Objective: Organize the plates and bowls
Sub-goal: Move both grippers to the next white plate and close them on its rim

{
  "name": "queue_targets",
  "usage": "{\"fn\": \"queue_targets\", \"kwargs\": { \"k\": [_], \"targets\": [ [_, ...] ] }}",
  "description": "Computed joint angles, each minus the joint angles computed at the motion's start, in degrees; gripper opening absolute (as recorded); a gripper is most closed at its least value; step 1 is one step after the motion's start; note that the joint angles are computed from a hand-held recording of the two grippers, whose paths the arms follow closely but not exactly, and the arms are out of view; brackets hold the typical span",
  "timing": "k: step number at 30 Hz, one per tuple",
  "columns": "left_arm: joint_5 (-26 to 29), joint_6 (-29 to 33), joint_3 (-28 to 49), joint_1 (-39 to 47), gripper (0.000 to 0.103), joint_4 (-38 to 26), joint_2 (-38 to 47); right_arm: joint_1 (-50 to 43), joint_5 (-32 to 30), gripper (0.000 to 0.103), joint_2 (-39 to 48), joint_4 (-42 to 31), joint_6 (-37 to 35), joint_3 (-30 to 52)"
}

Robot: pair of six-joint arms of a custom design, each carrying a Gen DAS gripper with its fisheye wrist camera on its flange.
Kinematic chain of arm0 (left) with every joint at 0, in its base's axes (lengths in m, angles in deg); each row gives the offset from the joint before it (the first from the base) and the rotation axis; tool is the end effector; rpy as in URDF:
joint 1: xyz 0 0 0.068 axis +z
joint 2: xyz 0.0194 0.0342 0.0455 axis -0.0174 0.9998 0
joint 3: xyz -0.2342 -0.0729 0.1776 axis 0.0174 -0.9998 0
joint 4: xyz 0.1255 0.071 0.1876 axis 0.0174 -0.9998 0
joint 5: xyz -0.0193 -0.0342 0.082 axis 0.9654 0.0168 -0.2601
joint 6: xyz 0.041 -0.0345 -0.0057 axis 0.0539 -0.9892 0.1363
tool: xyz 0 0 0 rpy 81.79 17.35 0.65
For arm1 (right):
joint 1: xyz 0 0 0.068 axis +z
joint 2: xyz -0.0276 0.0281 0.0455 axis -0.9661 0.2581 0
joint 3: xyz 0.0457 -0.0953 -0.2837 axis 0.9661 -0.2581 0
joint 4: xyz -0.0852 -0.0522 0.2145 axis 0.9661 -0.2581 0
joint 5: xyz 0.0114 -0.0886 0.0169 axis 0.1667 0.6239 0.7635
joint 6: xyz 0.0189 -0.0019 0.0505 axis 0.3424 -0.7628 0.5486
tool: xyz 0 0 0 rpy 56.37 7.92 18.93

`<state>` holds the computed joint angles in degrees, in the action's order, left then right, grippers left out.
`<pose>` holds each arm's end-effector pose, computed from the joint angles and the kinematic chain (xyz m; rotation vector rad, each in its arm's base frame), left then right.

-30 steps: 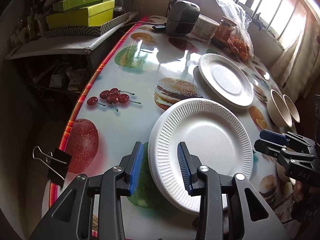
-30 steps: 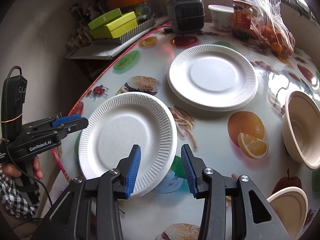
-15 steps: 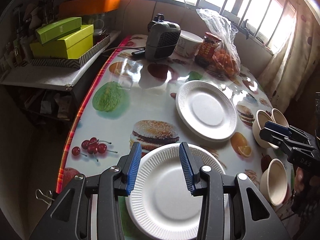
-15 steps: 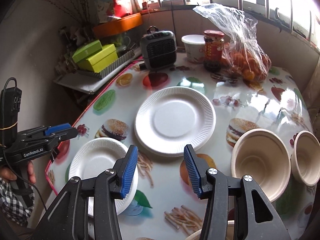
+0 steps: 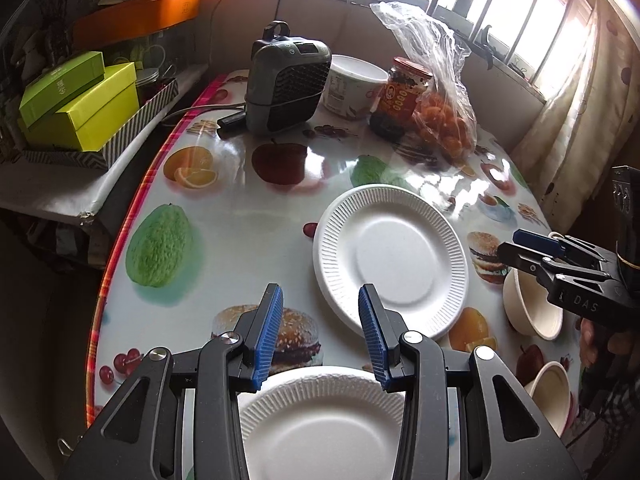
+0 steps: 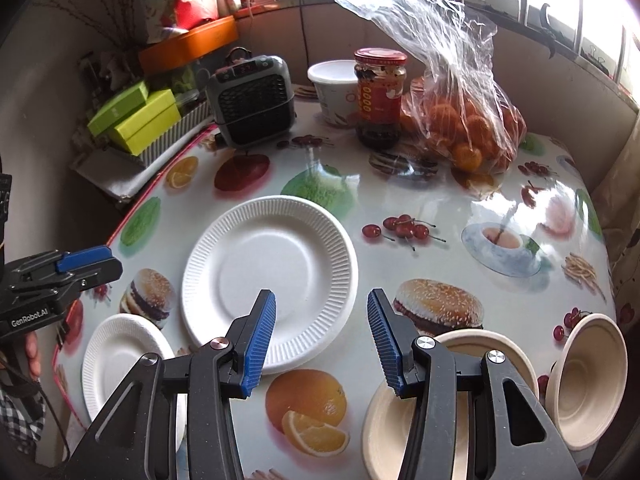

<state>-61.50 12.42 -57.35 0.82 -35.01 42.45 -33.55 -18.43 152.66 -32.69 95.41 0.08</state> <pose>0.1836 -0.0066 0.1538 0.3087 2.5428 -0.3860 0.1554 0.1266 0.1678 -0.3274 2.3286 0.2536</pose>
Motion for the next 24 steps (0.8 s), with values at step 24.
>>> {"fn": "queue_targets", "kwargs": {
  "k": [24],
  "targets": [
    [-3.9, -6.6, 8.5, -7.3, 0.040, 5.9, 22.7, -14.9, -17.3, 0.041, 21.5, 3.3, -9.4, 10.6]
  ]
}}
